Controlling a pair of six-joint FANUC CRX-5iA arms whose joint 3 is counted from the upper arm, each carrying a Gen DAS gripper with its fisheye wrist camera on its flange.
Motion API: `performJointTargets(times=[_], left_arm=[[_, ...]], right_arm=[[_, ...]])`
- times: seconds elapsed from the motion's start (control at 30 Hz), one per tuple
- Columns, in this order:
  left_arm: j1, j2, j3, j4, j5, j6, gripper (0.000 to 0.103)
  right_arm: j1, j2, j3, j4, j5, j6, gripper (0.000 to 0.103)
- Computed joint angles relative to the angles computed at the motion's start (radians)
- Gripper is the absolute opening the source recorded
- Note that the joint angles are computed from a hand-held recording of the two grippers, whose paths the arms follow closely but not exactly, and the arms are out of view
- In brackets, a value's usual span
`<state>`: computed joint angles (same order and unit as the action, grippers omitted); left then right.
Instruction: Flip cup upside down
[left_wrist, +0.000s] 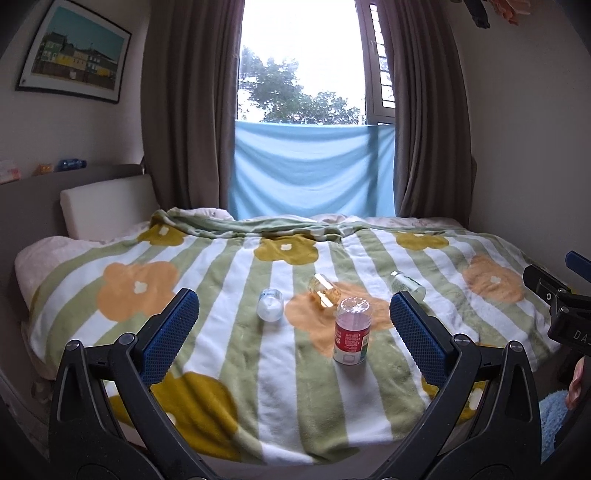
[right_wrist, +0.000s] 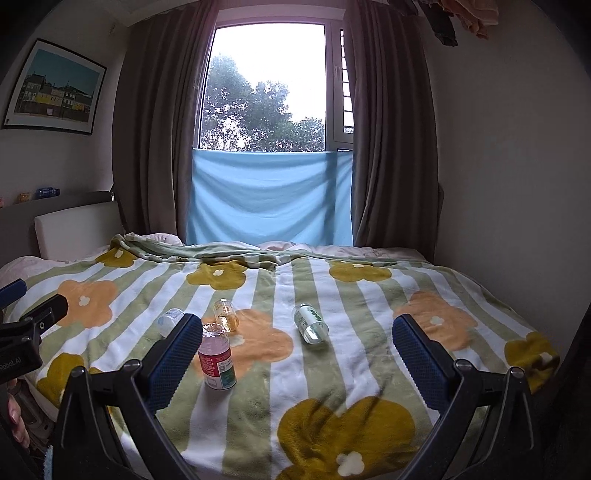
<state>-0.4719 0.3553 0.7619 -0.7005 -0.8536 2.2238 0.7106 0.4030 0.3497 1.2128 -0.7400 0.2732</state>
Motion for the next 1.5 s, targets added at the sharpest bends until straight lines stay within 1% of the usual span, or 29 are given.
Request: performJointTargets(times=[0.13,0.33,0.47,0.83,0.97,1.1,1.3,1.5], left_arm=[[-0.001,-0.01,-0.011,-0.013,0.012,0.025,0.103],[0.002,-0.016,-0.026,-0.013,0.023,0.043,0.103],[0.002,-0.016,-0.024,-0.017,0.021,0.038,0.103],[-0.006,-0.01,-0.025,-0.003,0.037,0.013,0.103],[-0.014,-0.009,-0.024,-0.011,0.041,0.015,0.103],[-0.019,-0.005,-0.018,-0.013,0.042,0.008,0.103],[-0.008,0.0,-0.017,0.037,0.065,-0.022,0.103],[-0.015,0.016,0.001,0.035,0.053,-0.039,0.103]], right_arm=[[-0.005,0.001,-0.013,0.028,-0.015,-0.012,0.103],[-0.003,0.003,-0.008,0.018,-0.018,-0.008,0.103],[-0.001,-0.01,-0.017,-0.023,0.005,-0.009,0.103],[0.003,-0.009,-0.022,0.002,-0.008,-0.022,0.103],[-0.004,-0.015,-0.027,-0.011,-0.001,-0.02,0.103],[-0.011,-0.025,-0.048,0.011,0.01,-0.044,0.103],[-0.019,-0.038,-0.073,0.036,0.03,-0.087,0.103],[-0.019,-0.039,-0.069,0.024,0.032,-0.078,0.103]])
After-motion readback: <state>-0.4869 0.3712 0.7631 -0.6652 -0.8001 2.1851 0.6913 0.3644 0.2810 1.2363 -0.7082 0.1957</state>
